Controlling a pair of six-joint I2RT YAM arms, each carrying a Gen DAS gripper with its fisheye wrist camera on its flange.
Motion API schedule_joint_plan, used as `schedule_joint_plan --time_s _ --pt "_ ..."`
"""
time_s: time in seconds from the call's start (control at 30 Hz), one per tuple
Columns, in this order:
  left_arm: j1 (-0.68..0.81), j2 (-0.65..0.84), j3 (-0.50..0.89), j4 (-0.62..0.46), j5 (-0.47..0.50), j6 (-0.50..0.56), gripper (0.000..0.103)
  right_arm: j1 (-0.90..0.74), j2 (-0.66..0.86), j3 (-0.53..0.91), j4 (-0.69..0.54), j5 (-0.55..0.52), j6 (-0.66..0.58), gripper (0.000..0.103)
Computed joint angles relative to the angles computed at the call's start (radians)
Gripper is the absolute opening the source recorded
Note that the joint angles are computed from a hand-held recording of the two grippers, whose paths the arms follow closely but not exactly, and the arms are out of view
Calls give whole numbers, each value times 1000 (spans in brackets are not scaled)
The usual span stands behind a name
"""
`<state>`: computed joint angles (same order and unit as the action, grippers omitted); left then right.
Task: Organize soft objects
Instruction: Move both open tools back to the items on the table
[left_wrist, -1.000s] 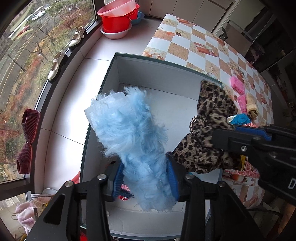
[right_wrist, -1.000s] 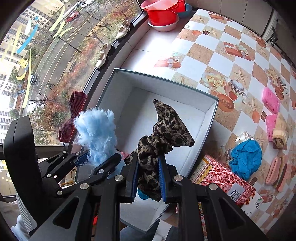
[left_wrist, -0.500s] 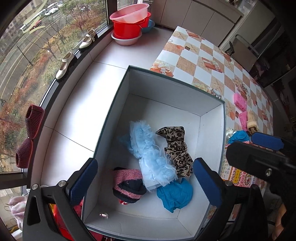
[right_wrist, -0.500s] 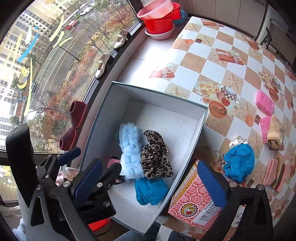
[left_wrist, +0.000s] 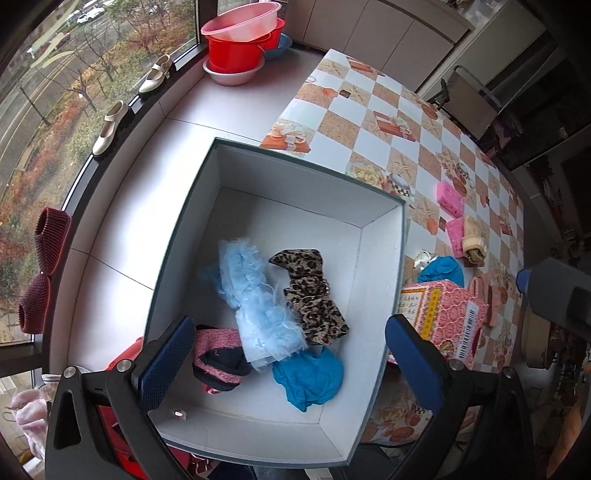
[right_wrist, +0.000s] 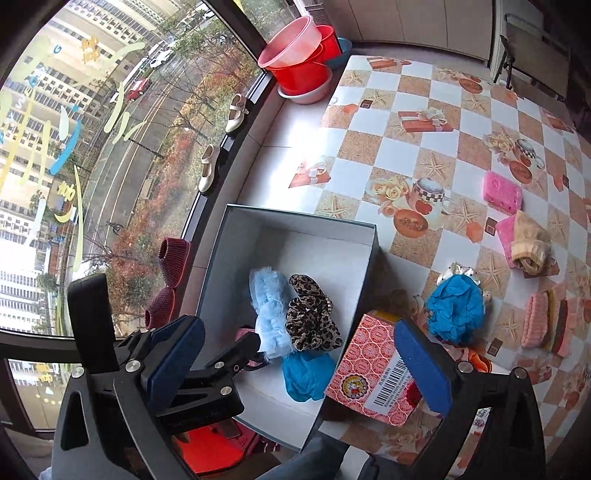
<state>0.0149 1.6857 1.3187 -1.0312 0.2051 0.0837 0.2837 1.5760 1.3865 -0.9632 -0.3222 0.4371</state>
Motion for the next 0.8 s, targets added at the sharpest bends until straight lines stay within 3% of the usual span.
schedule_joint_plan --time_s 0.2,0.37,0.6,0.8 --pt "-90 -3 42 -49 58 -37 103 -171 -157 -111 -41 -79 3 103" --pt "-199 -5 68 -65 49 -78 103 -400 -261 -198 -108 -104 -78 103" --pt "-327 42 139 -94 73 -136 103 -746 -204 -333 -141 -114 -225 103" --pt "-448 132 257 -124 40 -200 103 -908 -106 -399 -101 -90 -332 103"
